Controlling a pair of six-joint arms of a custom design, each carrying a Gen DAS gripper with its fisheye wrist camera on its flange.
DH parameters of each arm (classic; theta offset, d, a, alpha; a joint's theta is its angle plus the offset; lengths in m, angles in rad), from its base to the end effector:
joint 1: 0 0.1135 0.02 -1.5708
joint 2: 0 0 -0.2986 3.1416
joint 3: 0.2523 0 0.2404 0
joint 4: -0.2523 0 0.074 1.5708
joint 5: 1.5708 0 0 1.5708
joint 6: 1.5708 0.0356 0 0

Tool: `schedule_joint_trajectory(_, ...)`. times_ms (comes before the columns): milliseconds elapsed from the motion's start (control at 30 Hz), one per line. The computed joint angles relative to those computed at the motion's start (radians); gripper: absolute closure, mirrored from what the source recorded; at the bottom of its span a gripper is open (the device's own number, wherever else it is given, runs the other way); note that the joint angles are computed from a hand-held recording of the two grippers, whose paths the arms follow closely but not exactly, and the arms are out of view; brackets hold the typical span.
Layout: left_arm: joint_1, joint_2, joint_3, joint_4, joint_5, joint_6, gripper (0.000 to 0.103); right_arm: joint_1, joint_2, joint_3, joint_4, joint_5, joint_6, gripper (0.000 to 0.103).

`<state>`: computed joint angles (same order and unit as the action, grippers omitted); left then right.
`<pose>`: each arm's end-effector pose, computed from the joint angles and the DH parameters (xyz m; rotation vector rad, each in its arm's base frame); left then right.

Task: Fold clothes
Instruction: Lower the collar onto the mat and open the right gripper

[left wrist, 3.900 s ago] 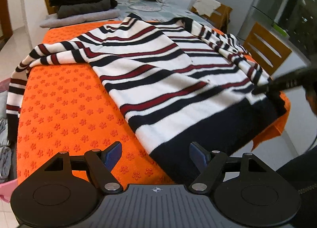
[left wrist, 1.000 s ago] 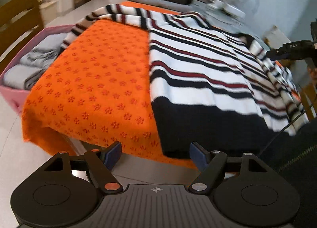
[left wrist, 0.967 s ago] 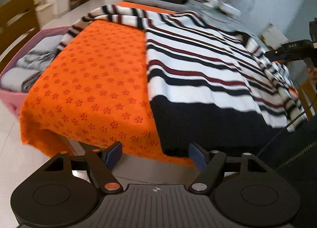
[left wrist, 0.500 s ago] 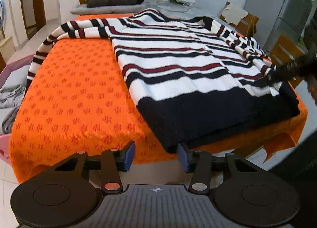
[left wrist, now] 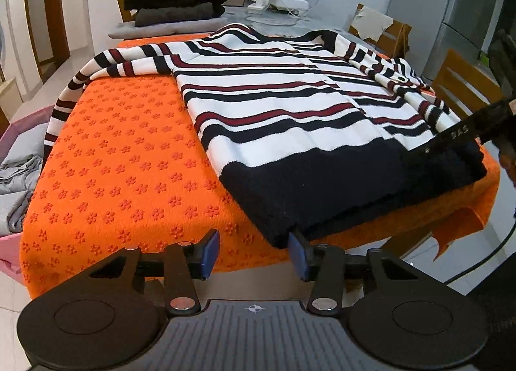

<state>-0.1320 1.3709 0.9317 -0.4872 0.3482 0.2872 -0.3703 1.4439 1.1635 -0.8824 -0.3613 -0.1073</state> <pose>0.2576 -0.0465 0.2756 0.6507 2.3674 -0.3664 0.2517 -0.0842 0.3045 0.2476 2.6333 0.3397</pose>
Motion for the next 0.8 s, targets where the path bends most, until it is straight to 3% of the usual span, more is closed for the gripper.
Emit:
schedule_joint_trajectory(200, -0.009, -0.006, -0.017, 0.015, 0.01, -0.007, 0.053, -0.057, -0.048, 0.053, -0.048, -0.055, 0.025, 0.098)
schedule_joint_trajectory(567, -0.036, -0.03, -0.044, 0.051, 0.018, -0.043, 0.053, -0.153, -0.021, 0.121, -0.128, -0.058, -0.041, 0.098)
schedule_joint_trajectory(800, 0.012, -0.04, 0.007, -0.013, 0.164, -0.145, 0.048, -0.11, -0.017, 0.056, -0.087, -0.04, -0.024, 0.098)
